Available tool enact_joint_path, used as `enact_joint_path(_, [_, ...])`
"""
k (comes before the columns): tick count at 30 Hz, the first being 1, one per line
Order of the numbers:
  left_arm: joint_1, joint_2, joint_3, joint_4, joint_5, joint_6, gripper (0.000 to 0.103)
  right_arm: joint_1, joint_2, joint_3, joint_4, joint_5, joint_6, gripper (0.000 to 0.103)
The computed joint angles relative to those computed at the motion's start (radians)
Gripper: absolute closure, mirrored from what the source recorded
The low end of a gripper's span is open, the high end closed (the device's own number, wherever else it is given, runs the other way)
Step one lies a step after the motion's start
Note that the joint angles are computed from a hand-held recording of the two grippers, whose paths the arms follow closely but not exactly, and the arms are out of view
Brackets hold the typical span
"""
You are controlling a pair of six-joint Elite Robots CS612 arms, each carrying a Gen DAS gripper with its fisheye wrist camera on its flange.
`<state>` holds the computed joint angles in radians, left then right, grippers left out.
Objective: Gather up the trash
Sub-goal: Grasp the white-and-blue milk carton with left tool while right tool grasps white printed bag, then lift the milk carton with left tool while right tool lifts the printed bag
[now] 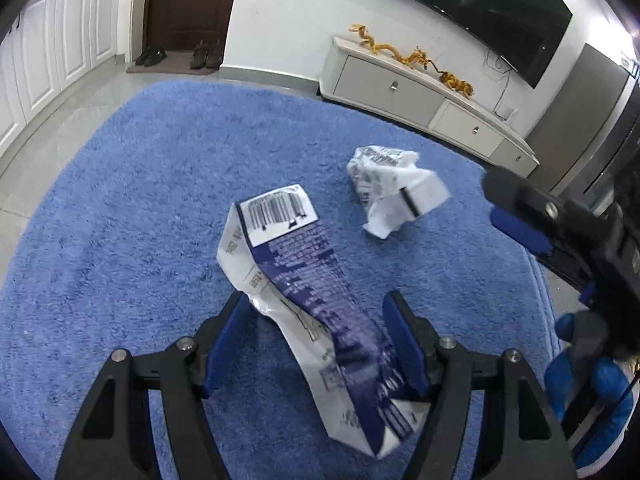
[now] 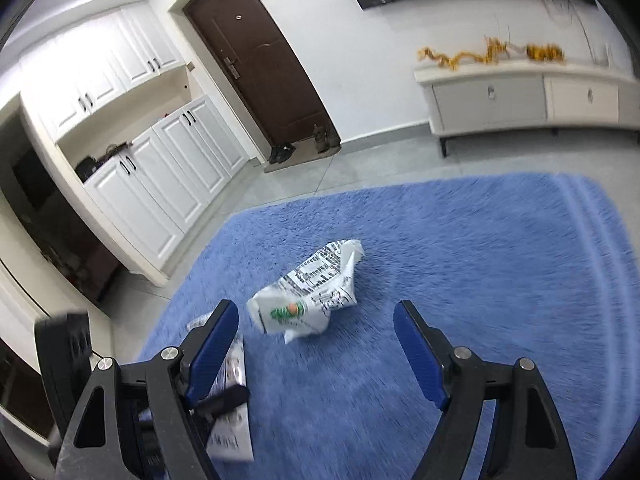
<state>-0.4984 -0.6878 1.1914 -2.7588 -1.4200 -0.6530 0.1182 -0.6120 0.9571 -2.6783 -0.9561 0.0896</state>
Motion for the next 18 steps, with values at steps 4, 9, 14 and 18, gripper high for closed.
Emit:
enact_joint_path(4, [0.002, 0.006, 0.003, -0.029, 0.033, -0.015, 0.041, 0.0, 0.045, -0.066, 0.041, 0.037, 0.043, 0.024])
enact_joint_path(9, [-0.002, 0.008, 0.019, -0.078, 0.058, 0.002, 0.042, -0.002, 0.086, -0.141, 0.103, 0.07, 0.066, 0.039])
enact_joint_path(14, [-0.002, 0.006, 0.033, -0.106, 0.056, -0.005, 0.043, 0.0, 0.112, -0.194, 0.182, 0.065, 0.072, 0.045])
enact_joint_path(18, [-0.003, 0.001, 0.049, -0.125, 0.055, -0.007, 0.043, 0.003, 0.115, -0.197, 0.202, 0.052, 0.071, 0.051])
